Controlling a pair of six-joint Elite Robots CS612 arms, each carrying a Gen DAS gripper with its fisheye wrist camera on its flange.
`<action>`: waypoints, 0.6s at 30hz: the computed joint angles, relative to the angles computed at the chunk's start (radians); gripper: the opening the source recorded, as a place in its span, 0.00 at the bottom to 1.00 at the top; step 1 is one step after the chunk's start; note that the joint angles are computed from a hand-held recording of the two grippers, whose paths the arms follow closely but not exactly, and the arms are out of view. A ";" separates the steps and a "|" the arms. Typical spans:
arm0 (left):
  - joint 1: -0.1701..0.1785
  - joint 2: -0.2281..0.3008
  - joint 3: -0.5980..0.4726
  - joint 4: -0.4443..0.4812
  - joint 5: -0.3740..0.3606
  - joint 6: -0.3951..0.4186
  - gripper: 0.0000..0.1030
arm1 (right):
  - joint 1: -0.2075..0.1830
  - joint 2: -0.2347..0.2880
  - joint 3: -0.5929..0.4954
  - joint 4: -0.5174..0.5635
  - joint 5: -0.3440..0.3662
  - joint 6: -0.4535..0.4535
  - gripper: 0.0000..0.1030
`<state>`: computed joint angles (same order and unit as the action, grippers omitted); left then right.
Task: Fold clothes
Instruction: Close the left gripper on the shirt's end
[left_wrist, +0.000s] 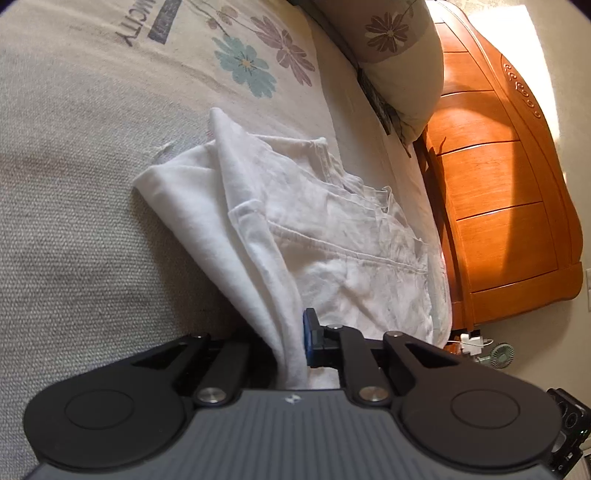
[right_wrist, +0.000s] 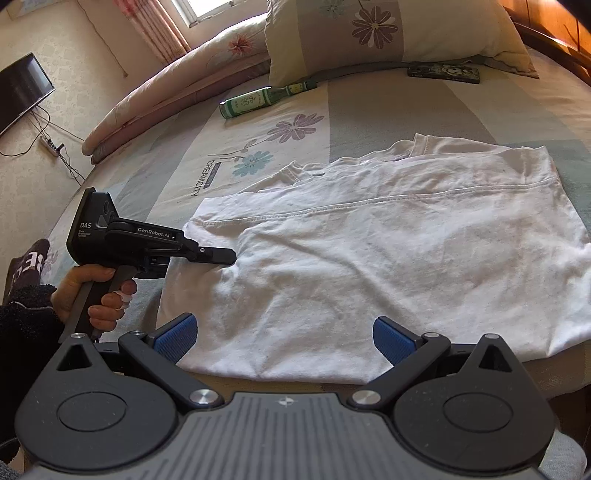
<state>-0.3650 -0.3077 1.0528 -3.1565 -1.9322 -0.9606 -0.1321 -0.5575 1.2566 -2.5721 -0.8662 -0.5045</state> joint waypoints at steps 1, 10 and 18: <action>-0.004 -0.009 0.005 0.014 0.019 0.016 0.08 | -0.001 0.002 -0.002 0.000 0.000 0.003 1.00; -0.022 -0.047 0.022 -0.001 0.088 0.090 0.08 | -0.016 0.040 -0.057 0.043 0.076 0.009 1.00; -0.031 -0.048 0.000 0.009 0.109 0.113 0.08 | -0.004 0.128 -0.209 0.135 0.114 0.014 1.00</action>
